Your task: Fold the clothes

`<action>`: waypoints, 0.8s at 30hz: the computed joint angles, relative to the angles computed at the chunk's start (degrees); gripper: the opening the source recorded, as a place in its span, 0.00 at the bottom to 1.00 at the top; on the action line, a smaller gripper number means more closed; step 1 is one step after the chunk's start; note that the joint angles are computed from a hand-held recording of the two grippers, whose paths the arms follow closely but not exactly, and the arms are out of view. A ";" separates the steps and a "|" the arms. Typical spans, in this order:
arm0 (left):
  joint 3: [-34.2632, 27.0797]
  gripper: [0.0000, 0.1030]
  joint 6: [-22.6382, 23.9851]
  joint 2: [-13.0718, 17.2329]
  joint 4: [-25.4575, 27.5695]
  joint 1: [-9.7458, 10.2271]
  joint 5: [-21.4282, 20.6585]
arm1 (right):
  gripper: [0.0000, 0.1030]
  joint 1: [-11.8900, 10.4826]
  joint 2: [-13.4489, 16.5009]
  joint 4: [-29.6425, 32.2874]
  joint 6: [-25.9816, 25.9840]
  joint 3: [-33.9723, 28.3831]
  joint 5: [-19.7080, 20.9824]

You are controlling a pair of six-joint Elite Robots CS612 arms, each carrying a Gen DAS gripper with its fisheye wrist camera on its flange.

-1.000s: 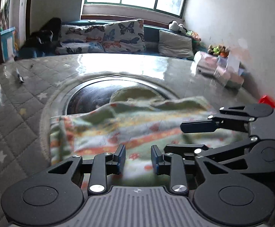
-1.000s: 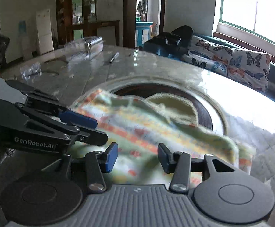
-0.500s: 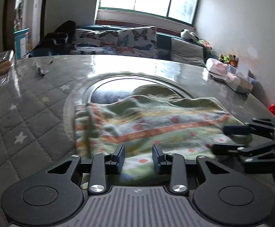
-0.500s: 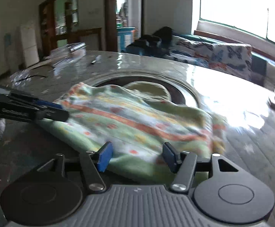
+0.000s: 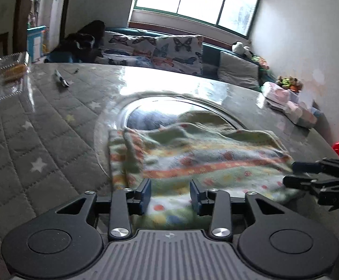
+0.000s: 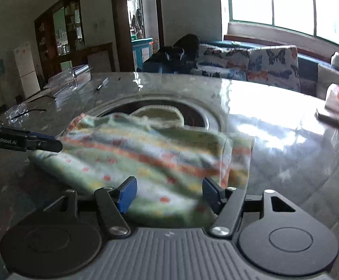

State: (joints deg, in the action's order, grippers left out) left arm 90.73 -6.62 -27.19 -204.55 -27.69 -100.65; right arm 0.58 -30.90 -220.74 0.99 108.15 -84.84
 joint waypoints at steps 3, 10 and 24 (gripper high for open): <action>-1.27 0.39 0.13 0.22 0.88 0.00 0.18 | 0.62 -0.30 0.26 1.43 0.58 -1.95 0.63; -5.54 0.39 -0.01 1.70 4.93 0.00 2.34 | 0.62 -1.15 1.24 7.46 1.65 -5.97 0.92; -8.36 0.38 0.14 2.20 6.21 -0.51 2.02 | 0.62 -1.16 1.27 7.16 2.50 -7.31 2.30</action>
